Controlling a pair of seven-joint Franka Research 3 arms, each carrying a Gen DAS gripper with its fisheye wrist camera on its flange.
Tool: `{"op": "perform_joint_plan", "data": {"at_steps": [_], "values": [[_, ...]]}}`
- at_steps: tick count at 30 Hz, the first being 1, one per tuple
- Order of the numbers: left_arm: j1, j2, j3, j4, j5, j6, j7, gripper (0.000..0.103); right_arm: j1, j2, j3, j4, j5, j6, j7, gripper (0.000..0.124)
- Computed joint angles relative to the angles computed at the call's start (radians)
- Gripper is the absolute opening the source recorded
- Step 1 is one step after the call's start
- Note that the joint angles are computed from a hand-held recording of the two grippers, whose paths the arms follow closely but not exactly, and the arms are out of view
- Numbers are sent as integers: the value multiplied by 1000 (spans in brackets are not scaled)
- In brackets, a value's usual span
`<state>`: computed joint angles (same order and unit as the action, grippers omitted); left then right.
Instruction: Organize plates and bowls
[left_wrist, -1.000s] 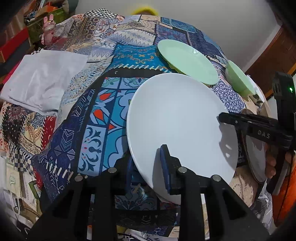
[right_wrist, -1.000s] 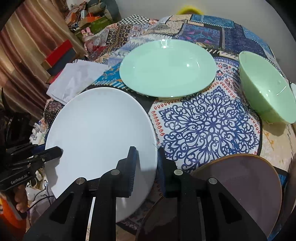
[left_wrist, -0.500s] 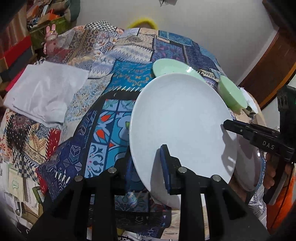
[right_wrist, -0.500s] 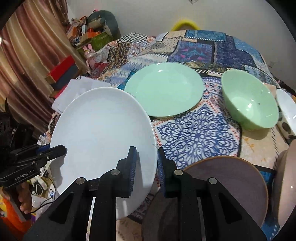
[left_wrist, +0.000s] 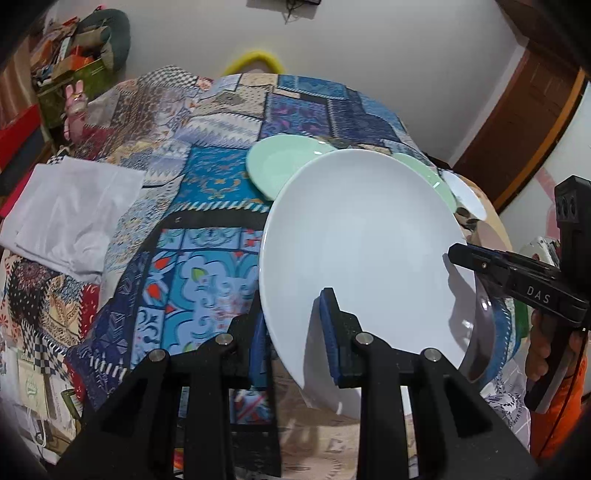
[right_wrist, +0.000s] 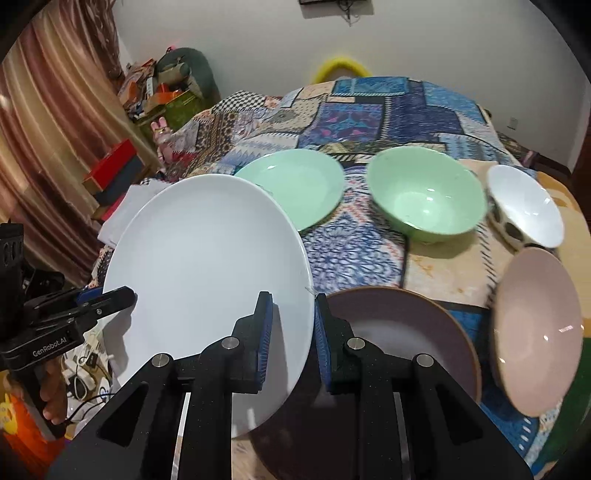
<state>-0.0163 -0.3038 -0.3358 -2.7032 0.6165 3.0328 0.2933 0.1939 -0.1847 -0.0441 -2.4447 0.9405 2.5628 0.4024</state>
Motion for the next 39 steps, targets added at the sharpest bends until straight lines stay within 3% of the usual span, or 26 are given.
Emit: {"op": "perform_joint_plan", "data": {"at_steps": [12, 25, 39], "values": [[-65, 105, -21, 125, 51, -37, -33, 28, -62, -28, -49, -24, -1, -18, -12, 20], [-194, 249, 51, 239, 47, -68, -5, 28, -127, -7, -73, -35, -39, -35, 4, 20], [-268, 385, 102, 336, -45, -91, 116, 28, -176, 57, -70, -17, -71, -52, 39, 20]]}}
